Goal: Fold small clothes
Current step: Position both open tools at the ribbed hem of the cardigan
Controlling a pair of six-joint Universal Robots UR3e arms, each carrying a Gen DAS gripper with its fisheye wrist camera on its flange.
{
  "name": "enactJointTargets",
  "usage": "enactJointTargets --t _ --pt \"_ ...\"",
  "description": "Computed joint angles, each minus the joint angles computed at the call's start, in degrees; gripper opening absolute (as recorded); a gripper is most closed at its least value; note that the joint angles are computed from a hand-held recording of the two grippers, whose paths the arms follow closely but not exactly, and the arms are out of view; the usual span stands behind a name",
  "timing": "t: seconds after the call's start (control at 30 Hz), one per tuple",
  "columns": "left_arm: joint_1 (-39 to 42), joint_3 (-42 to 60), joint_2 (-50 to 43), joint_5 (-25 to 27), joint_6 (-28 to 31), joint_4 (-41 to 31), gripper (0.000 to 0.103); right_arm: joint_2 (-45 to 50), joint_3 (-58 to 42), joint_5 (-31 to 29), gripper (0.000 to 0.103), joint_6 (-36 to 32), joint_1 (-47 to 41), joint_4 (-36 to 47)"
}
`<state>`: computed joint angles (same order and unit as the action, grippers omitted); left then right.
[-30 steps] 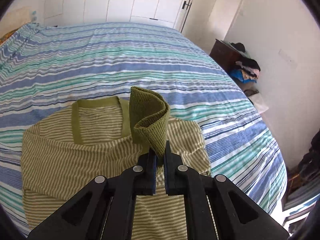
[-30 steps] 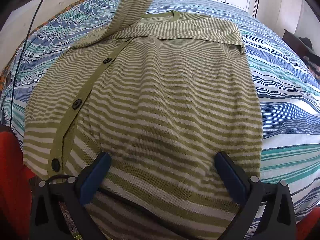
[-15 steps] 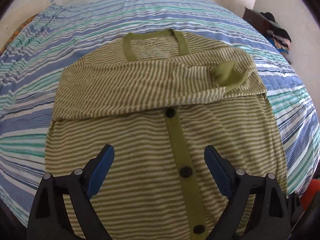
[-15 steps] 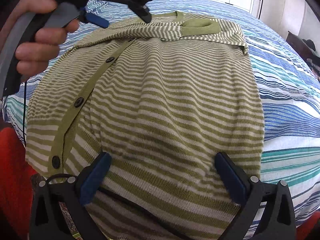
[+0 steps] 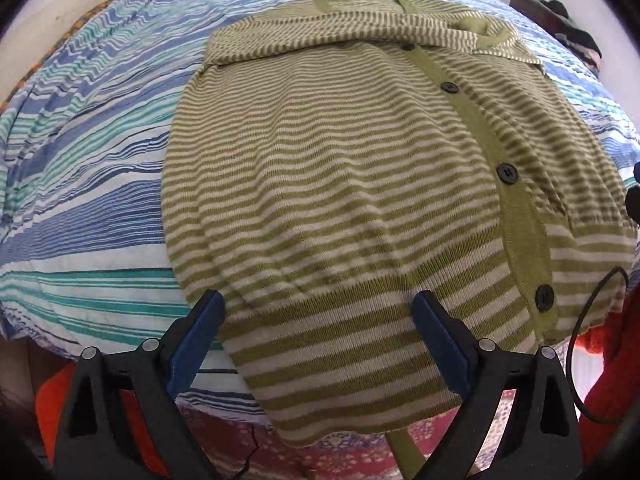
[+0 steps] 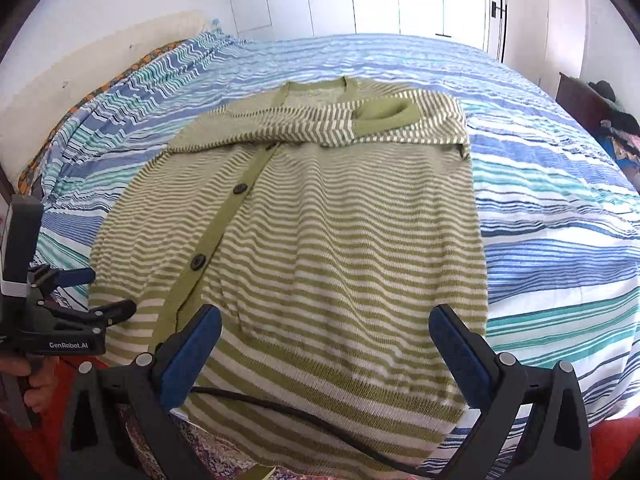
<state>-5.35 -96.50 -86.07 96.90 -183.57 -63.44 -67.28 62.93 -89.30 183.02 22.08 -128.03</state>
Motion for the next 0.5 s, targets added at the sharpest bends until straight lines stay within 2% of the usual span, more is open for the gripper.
enactJointTargets --t 0.03,0.17,0.3,0.33,0.5 --pt "0.1 -0.5 0.3 -0.4 -0.2 0.0 0.096 -0.5 0.8 0.5 0.102 -0.5 0.3 -1.4" --pt "0.9 -4.1 3.1 -1.7 -0.5 0.7 0.098 -0.5 1.9 9.0 0.102 -3.5 0.0 -0.1" --pt "1.7 -5.6 4.6 -2.4 -0.8 0.6 0.100 3.0 -1.5 12.7 0.102 -6.3 0.9 8.1" --pt "2.0 -6.0 4.9 -2.6 -0.7 0.6 0.100 4.1 -2.7 12.2 0.103 -6.4 1.3 10.3" --pt "3.0 -7.0 5.5 -3.1 -0.5 0.6 0.102 4.6 -1.1 8.4 0.103 -7.7 3.0 8.6"
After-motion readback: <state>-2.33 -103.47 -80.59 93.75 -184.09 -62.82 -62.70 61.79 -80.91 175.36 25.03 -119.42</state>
